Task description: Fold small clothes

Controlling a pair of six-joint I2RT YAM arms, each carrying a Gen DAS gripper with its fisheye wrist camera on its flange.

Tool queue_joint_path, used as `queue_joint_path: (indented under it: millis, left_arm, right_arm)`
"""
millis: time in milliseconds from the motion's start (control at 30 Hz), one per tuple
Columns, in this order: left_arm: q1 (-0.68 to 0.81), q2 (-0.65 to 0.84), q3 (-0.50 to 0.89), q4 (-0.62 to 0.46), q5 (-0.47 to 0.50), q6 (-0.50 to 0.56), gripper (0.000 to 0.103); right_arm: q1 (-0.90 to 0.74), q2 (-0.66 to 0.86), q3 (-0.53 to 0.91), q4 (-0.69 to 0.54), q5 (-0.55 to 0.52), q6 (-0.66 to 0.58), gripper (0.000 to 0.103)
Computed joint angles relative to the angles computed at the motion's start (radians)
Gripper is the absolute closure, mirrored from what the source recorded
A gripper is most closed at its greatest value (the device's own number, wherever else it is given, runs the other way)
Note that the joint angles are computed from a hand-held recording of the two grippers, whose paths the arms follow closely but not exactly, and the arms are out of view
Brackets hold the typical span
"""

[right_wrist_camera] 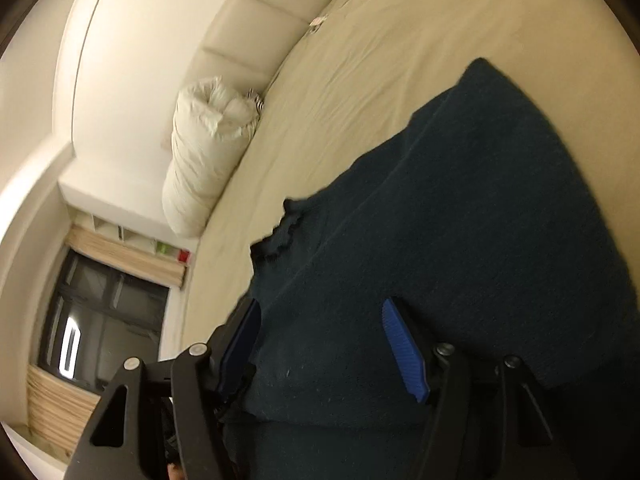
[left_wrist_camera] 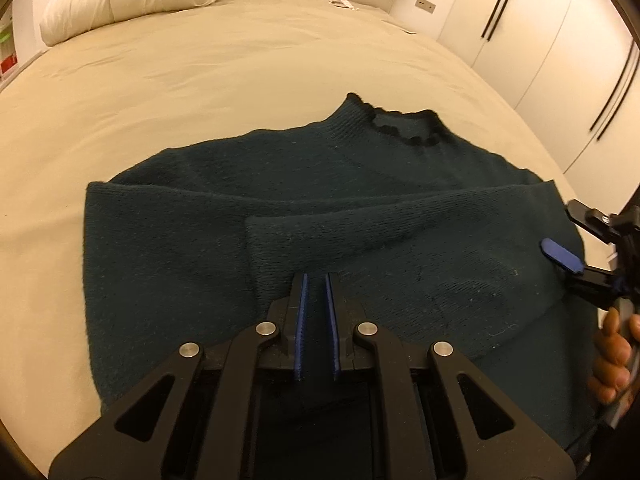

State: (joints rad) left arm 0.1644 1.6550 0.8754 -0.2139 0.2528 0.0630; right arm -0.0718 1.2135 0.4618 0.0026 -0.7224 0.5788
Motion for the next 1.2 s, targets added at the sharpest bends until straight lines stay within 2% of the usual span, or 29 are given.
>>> queue_joint_path:
  millis: [67,100,167,233,367,433,567,633,767,867,900,933,967,1000,1033,1100,1167,1200]
  left_arm:
    - [-0.044,-0.024,-0.029,0.024,-0.084,-0.001,0.093]
    - [-0.024,-0.042,-0.057,0.042,-0.115,0.045,0.093]
    - [-0.072,-0.065,-0.114,0.111,-0.225,0.069,0.093]
    - [-0.091,-0.074,-0.148,0.154,-0.284,0.084,0.092]
    - [-0.051,-0.072,-0.169,0.181,-0.308,0.109,0.092]
    - [-0.012,-0.076,-0.184,0.195,-0.272,0.129,0.092]
    - [0.015,-0.071,-0.193,0.210,-0.281,0.143,0.092]
    - [0.016,-0.068,-0.192,0.214,-0.280,0.143,0.092]
    - [0.017,-0.067,-0.208,0.244,-0.278,0.145,0.092]
    - [0.035,-0.086,-0.219,0.239,-0.252,0.149,0.092]
    - [0.045,-0.091,-0.220,0.237,-0.234,0.146,0.092]
    - [0.058,-0.104,-0.224,0.231,-0.210,0.146,0.092]
    - [0.079,-0.126,-0.227,0.215,-0.172,0.147,0.092]
    - [0.101,-0.154,-0.233,0.190,-0.142,0.149,0.092]
    - [0.132,-0.191,-0.241,0.156,-0.100,0.146,0.092]
    - [0.190,-0.272,-0.261,0.079,-0.039,0.163,0.092]
    - [0.264,-0.376,-0.290,-0.004,0.059,0.212,0.092]
    - [0.306,-0.429,-0.303,-0.052,0.106,0.244,0.092]
  right_arm:
    - [0.043,-0.022,0.016,-0.039,-0.004,-0.012,0.034]
    - [0.062,-0.027,0.019,-0.027,-0.009,-0.003,0.034]
    - [0.084,-0.054,0.015,-0.024,0.014,-0.004,0.034]
    - [0.085,-0.057,0.017,-0.033,0.028,0.004,0.032]
    - [0.077,-0.057,0.010,-0.029,0.022,0.025,0.032]
    - [0.089,-0.053,0.011,-0.020,0.026,0.030,0.032]
    - [0.108,0.008,0.013,0.026,0.039,0.044,0.031]
    - [0.087,0.039,0.002,0.055,0.013,0.042,0.032]
    - [-0.046,0.075,-0.041,0.163,-0.124,0.024,0.032]
    - [-0.230,0.163,-0.062,0.267,-0.257,0.021,0.051]
    - [-0.311,0.212,-0.059,0.285,-0.308,0.018,0.069]
    - [-0.394,0.252,-0.049,0.265,-0.359,0.005,0.080]
    - [-0.466,0.253,-0.031,0.186,-0.371,-0.031,0.080]
    - [-0.561,0.204,-0.018,0.062,-0.357,-0.113,0.064]
    - [-0.629,0.148,-0.016,-0.021,-0.339,-0.168,0.044]
    - [-0.791,0.034,-0.004,-0.221,-0.378,-0.325,0.030]
    - [-0.894,-0.006,0.074,-0.545,-0.401,-0.623,0.029]
    - [-0.943,-0.028,0.112,-0.722,-0.393,-0.810,0.029]
